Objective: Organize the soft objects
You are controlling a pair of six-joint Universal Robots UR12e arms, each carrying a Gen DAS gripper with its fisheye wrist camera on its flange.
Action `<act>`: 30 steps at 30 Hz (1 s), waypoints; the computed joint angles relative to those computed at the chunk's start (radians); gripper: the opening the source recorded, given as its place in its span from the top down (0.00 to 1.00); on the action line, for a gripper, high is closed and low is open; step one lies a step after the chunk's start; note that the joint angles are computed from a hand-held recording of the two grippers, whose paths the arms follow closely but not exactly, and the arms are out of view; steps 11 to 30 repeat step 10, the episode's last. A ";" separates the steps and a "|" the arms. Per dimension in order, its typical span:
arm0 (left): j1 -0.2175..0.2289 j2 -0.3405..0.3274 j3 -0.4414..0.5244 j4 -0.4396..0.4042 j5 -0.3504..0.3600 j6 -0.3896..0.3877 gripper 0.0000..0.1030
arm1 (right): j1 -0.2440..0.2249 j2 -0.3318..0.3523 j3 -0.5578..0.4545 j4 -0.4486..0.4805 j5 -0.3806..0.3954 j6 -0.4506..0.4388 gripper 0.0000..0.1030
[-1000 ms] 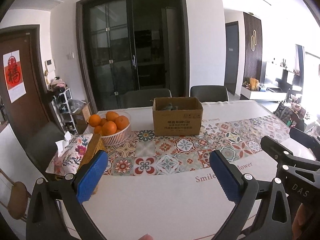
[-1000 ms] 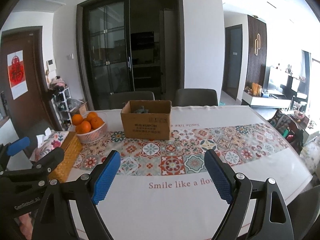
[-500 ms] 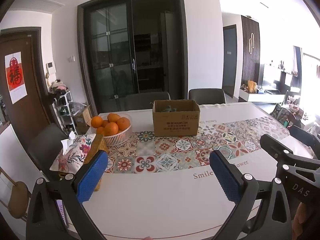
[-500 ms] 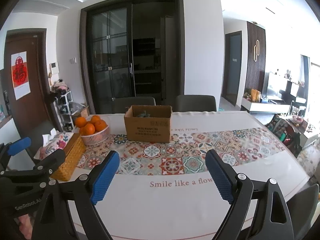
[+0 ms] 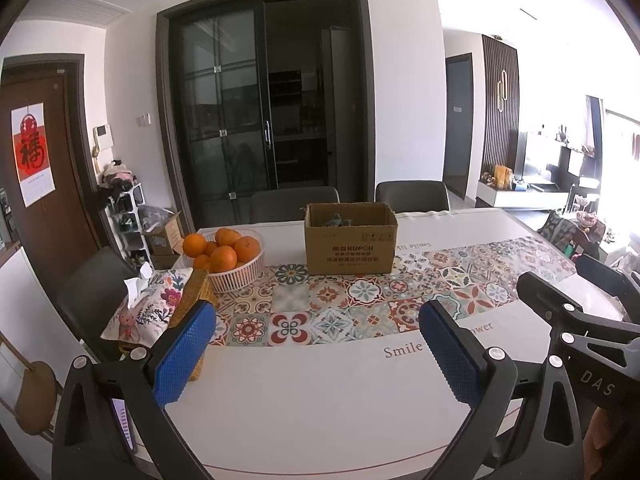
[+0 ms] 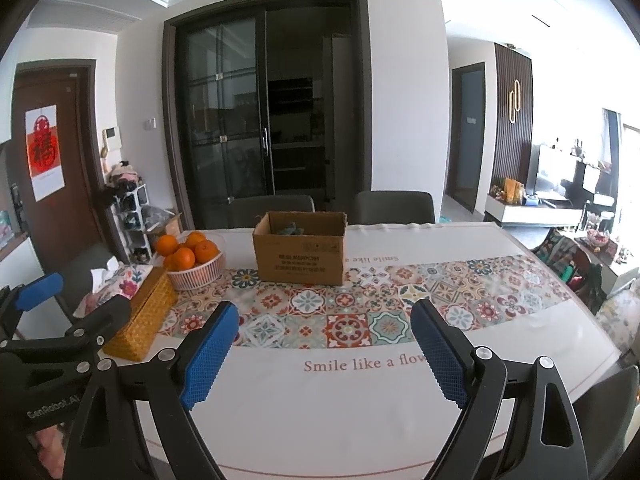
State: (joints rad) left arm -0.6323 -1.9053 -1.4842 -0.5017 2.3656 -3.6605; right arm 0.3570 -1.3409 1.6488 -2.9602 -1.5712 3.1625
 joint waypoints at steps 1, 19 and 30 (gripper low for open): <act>0.000 0.000 0.000 0.000 0.000 0.000 0.00 | 0.000 0.000 -0.002 0.004 0.001 -0.002 0.14; -0.004 0.004 -0.002 -0.001 0.008 -0.003 0.00 | 0.001 -0.002 -0.002 0.003 -0.007 -0.004 0.14; -0.004 0.004 -0.002 -0.001 0.008 -0.003 0.00 | 0.001 -0.002 -0.002 0.003 -0.007 -0.004 0.14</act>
